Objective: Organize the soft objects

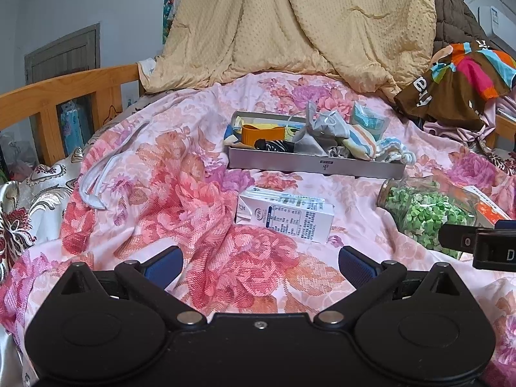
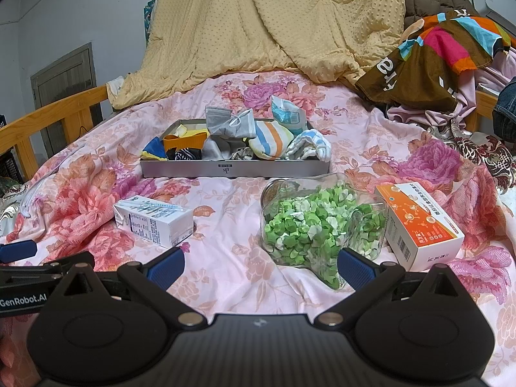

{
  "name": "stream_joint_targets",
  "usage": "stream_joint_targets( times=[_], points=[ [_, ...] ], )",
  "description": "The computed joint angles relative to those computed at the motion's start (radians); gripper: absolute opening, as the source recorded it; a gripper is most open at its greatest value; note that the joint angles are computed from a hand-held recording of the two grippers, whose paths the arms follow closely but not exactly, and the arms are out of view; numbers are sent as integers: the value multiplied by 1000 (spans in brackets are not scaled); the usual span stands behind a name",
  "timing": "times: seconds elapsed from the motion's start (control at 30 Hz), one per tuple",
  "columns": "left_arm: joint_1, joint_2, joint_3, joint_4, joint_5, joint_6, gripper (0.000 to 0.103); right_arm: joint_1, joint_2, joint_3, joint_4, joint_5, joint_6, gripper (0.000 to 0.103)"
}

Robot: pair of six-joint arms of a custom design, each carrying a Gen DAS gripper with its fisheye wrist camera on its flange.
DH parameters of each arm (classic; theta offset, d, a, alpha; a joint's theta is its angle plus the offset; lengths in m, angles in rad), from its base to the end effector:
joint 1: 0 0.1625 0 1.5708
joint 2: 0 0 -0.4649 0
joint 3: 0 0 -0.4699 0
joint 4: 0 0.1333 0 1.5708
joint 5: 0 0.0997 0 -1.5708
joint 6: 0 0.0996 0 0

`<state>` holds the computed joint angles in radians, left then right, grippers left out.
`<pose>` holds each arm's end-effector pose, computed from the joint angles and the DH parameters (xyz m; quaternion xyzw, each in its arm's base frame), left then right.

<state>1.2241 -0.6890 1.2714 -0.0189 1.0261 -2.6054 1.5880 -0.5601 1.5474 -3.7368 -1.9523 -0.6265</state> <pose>-0.0877 -0.7871 0.0698 0.2430 0.8181 -0.4405 0.2785 0.1096 -0.7745 0.0741 0.1582 -0.8076 0.4733 0.3141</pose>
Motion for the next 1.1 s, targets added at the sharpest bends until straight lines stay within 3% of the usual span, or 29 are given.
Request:
stream_joint_targets(
  times=[0.27, 0.9, 1.1],
  points=[
    [-1, 2, -15, 25, 5, -44, 102, 1, 0, 0, 2, -2, 0, 103],
    [-7, 15, -32, 47, -28, -13, 102, 1, 0, -2, 5, -5, 1, 103],
    [-6, 19, -41, 72, -7, -6, 102, 2, 1, -5, 8, -5, 1, 103]
  ],
)
